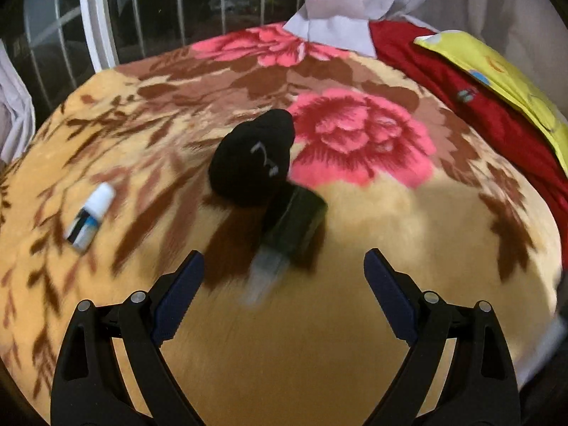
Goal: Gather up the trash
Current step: 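Grasp the white toothpaste tube with the right tool while the left tool reaches for the green spray bottle, then grasp the green spray bottle with the left tool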
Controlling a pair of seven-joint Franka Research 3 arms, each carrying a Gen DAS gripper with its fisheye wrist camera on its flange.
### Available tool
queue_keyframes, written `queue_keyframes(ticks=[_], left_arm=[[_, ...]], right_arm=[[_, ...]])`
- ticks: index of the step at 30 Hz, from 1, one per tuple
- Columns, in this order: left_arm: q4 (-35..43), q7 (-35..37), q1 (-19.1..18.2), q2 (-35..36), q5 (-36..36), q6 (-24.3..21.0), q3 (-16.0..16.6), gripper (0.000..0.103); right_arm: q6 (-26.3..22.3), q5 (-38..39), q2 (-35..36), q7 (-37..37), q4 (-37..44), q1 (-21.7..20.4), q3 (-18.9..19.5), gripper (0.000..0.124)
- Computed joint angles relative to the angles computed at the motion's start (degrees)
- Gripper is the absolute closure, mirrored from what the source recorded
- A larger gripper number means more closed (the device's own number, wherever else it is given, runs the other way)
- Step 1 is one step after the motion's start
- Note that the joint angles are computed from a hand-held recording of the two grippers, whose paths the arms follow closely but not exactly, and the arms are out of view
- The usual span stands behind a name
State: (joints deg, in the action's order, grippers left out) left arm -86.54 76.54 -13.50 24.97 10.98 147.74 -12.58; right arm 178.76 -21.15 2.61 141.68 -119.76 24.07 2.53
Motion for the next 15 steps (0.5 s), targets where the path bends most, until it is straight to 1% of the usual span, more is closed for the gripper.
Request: queue_keyframes(ticks=[2, 3, 4, 5, 6, 7, 8, 12, 14, 15], left_arm=[[4.71, 0.55, -0.61, 3.14, 0.25, -3.02, 0.08, 0.016], [7.88, 0.03, -1.36, 5.25, 0.75, -5.62, 0.57, 0.02], [11.28, 0.34, -1.52, 7.57, 0.1, -9.06, 0.41, 0.039], [12.67, 0.03, -1.95, 8.62, 0.28, -10.24, 0.86, 0.04], [12.06, -0.15, -1.8, 8.33, 0.33, -9.1, 0.79, 0.044], [11.3, 0.39, -1.38, 7.93, -0.2, -8.17, 0.39, 0.055], [9.89, 0.91, -0.93, 7.16, -0.74, -6.94, -0.01, 0.058], [4.37, -0.59, -0.51, 3.58, -1.04, -2.84, 0.17, 0.061], [-0.22, -1.41, 0.48, 0.35, -2.13, -0.05, -0.29, 0.062], [-4.5, -1.04, 1.77, -2.62, -3.84, 2.4, -1.16, 0.062]], right_arm=[[1.31, 1.11, -0.82, -0.41, -1.75, -0.3, 0.21, 0.106], [1.79, 2.04, -1.04, -1.13, -2.42, -0.52, 0.54, 0.106], [2.1, 3.62, -1.14, -2.61, -2.91, -0.76, 1.04, 0.106], [2.38, 4.09, -1.21, -3.02, -3.23, -0.83, 1.24, 0.106], [2.63, 3.82, -1.17, -2.84, -3.41, -0.8, 1.27, 0.106], [2.63, 3.46, -1.04, -2.6, -3.29, -0.69, 1.27, 0.106], [2.87, 3.46, -0.86, -2.66, -3.26, -0.55, 1.33, 0.106], [3.69, 5.05, -0.38, -4.3, -3.21, 0.75, 1.45, 0.106], [3.93, 8.47, -0.46, -7.48, -3.44, 0.98, 2.33, 0.106], [3.96, 9.89, -0.55, -8.82, -3.53, 1.24, 2.65, 0.106]])
